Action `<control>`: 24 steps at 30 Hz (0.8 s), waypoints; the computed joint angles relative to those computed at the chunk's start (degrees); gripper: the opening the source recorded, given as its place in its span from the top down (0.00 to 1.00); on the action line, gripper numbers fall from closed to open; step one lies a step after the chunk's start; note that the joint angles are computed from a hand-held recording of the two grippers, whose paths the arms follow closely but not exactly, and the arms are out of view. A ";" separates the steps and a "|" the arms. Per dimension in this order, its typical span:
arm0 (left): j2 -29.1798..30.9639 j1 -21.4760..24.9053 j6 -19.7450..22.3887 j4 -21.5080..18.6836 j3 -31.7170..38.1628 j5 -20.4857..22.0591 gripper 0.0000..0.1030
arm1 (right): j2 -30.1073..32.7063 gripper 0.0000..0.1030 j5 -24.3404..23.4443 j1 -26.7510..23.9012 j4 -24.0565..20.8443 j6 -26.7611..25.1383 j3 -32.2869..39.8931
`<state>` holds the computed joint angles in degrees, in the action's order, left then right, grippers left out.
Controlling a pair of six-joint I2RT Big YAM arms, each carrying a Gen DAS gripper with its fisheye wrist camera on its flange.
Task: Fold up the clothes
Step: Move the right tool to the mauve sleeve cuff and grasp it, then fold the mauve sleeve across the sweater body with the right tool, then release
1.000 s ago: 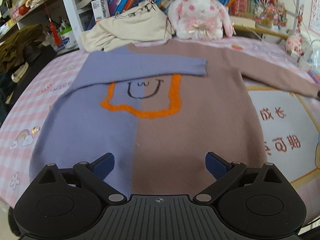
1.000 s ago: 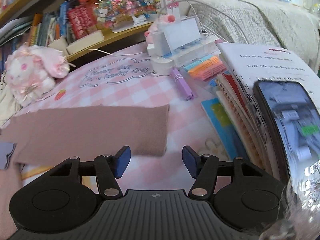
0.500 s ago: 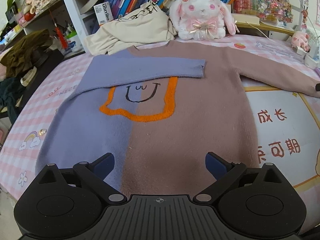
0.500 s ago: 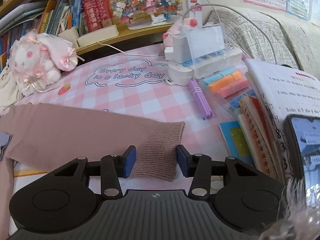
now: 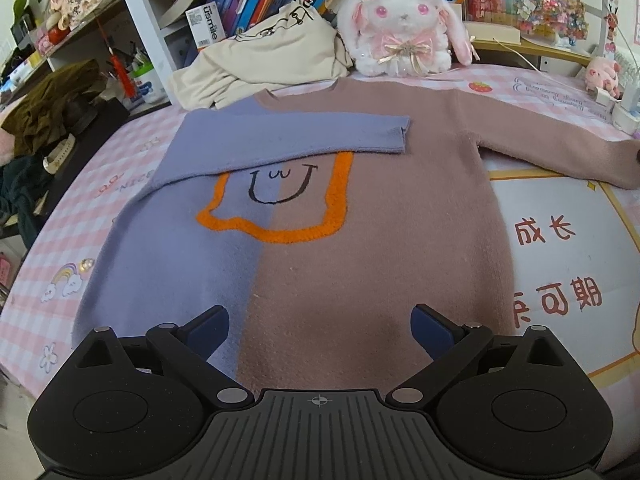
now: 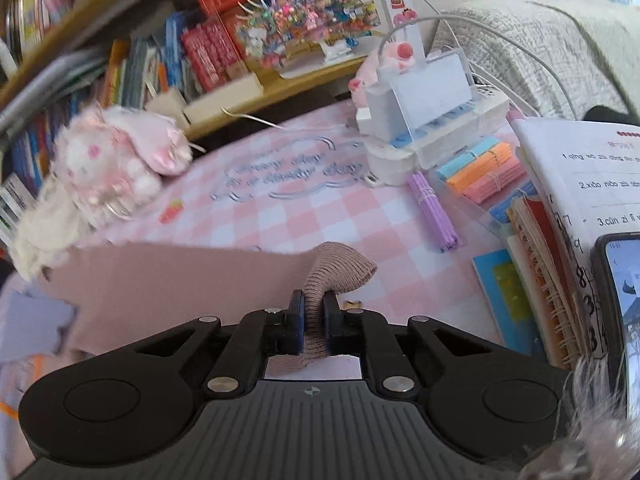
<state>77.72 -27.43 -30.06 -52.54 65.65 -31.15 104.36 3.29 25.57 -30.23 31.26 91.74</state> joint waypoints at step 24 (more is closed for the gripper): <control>-10.48 9.72 13.23 11.61 -10.48 4.30 0.04 | 6.91 0.91 -0.73 9.50 -1.57 0.22 16.81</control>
<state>67.24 -17.71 -16.83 -40.93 55.17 -26.85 111.27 2.56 35.07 -31.80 31.48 108.55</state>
